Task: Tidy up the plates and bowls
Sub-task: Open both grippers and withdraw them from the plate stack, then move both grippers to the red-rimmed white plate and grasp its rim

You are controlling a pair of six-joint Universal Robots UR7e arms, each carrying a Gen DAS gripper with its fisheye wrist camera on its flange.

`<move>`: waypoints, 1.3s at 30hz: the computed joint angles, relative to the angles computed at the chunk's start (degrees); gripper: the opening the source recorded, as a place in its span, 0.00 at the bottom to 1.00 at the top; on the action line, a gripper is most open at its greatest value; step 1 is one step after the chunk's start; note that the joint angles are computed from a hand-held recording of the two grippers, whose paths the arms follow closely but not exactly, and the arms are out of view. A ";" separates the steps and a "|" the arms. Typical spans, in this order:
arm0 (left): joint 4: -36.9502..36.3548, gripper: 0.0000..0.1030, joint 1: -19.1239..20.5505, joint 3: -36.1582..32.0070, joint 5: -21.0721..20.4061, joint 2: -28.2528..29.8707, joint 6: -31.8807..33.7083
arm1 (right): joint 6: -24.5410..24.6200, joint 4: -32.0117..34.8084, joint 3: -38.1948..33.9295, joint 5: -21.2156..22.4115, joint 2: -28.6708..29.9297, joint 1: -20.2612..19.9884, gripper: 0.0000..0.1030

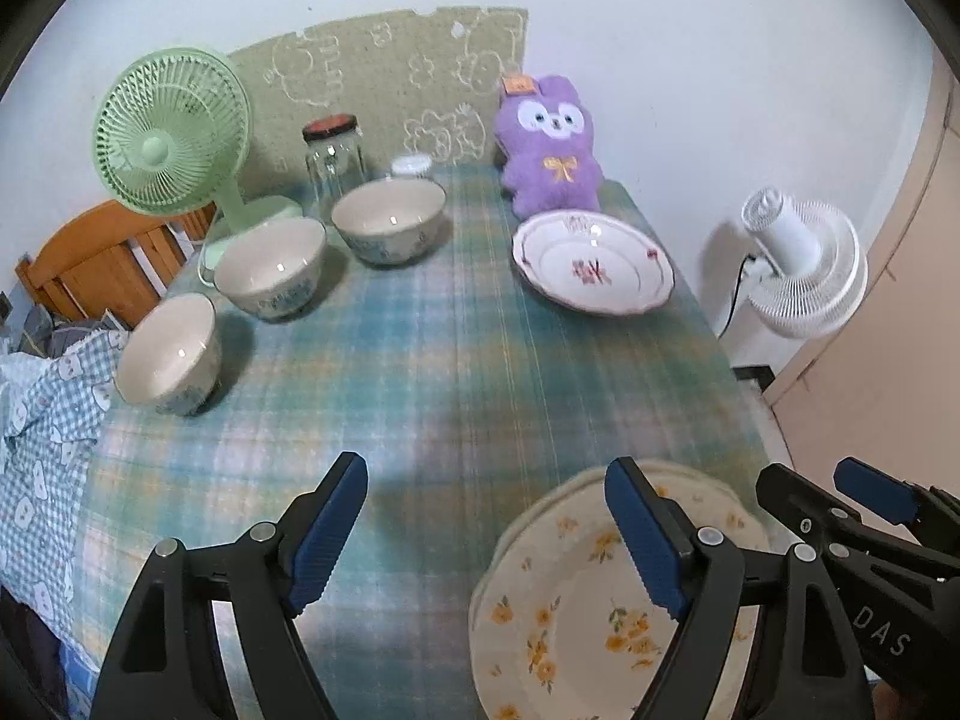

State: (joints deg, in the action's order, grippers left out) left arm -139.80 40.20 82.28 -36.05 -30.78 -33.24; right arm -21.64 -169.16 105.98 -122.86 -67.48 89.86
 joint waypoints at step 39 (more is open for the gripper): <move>11.39 0.78 7.51 -47.95 3.21 24.15 10.48 | -8.94 13.17 -38.33 3.96 20.27 -0.30 0.68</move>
State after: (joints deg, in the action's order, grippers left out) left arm -128.41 47.72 34.32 -32.83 -6.63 -22.76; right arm -30.58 -155.99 67.64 -118.91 -47.21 89.56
